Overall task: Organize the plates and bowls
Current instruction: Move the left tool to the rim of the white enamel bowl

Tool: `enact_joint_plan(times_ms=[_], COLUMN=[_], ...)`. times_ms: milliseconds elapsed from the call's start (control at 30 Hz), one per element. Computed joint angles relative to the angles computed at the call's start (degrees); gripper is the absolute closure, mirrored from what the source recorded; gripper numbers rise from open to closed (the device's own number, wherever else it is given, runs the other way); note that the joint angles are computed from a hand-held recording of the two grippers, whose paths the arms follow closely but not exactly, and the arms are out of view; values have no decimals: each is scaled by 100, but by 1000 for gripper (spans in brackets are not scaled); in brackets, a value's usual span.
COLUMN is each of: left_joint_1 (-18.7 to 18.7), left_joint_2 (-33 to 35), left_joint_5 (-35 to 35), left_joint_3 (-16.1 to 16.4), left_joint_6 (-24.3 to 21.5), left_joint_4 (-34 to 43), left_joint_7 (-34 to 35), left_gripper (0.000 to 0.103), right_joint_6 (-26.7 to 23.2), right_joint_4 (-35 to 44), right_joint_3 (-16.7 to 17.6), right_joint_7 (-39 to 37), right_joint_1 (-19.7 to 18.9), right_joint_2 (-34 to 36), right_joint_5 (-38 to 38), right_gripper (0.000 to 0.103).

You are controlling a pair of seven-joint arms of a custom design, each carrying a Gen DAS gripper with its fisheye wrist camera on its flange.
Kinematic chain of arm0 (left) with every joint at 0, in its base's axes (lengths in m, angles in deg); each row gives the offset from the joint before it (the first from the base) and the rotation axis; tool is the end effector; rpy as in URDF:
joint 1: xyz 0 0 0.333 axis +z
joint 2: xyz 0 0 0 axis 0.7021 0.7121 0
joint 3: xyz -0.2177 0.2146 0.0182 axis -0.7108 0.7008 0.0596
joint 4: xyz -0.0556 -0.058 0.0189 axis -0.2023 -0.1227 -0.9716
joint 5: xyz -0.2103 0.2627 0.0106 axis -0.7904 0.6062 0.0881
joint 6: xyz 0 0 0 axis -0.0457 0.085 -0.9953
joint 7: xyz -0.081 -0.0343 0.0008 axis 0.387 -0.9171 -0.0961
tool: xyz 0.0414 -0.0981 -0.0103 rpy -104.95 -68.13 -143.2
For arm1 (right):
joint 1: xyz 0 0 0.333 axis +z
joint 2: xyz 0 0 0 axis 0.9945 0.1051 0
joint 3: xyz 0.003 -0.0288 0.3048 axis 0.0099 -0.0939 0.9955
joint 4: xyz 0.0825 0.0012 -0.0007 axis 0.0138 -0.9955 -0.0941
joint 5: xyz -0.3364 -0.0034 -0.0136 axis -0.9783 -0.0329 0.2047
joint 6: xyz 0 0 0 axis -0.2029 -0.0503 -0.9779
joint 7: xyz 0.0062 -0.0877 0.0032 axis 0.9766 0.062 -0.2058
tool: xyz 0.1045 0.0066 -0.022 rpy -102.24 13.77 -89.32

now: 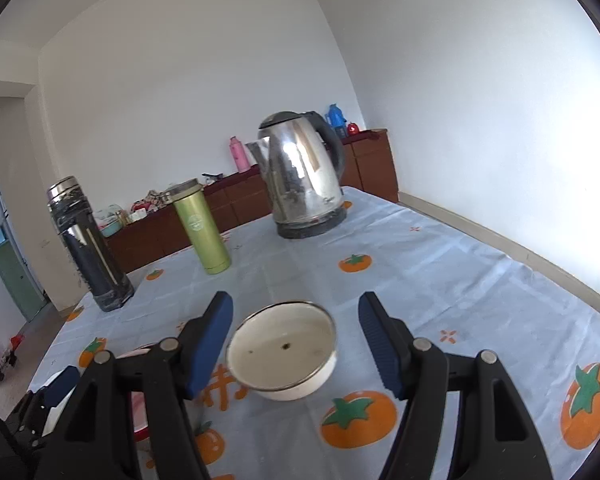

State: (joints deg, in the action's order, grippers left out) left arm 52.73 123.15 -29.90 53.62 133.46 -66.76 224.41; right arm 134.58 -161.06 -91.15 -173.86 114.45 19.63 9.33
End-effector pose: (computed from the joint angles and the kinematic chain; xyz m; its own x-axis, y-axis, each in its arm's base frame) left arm 0.7118 -0.0566 0.4967 -0.5275 -0.8494 -0.0145 -0.3631 0.2409 -0.9001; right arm 0.6120 0.2714 0.5119 -0.5265 -0.7953 -0.3006 -0.1783 0.4490 -0.8756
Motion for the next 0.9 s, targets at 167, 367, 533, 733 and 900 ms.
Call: enact_joint_plan(times_ms=[167,367,533,733,900], left_joint_1=[-33,-307,-600,-818,-1029], left_joint_2=[-47,-68,17,107,278], left_joint_5=[-70,72,437,823,1190], left_joint_3=[-70,42,204,260,357], left_joint_6=[-83,-127,-196,-127,-327], left_joint_4=[-7,32,202,260,533], left_joint_7=[-20,-257,-692,-1057,-1569], left_gripper=[26,26,26,26,34], right_joint_6=[-18,108,243,398,845], right_joint_4=[-287,-486,-622,-656,-743], right_joint_3=[-3,55,69,80,52], right_joint_7=[133,266,310,193,124], right_joint_1=[-97,-309,-462,-596,-777], right_joint_2=[-187,-298,-360,-350,-328], right_joint_5=[-5,48,136,230,435], right_gripper=[35,35,36,35,42])
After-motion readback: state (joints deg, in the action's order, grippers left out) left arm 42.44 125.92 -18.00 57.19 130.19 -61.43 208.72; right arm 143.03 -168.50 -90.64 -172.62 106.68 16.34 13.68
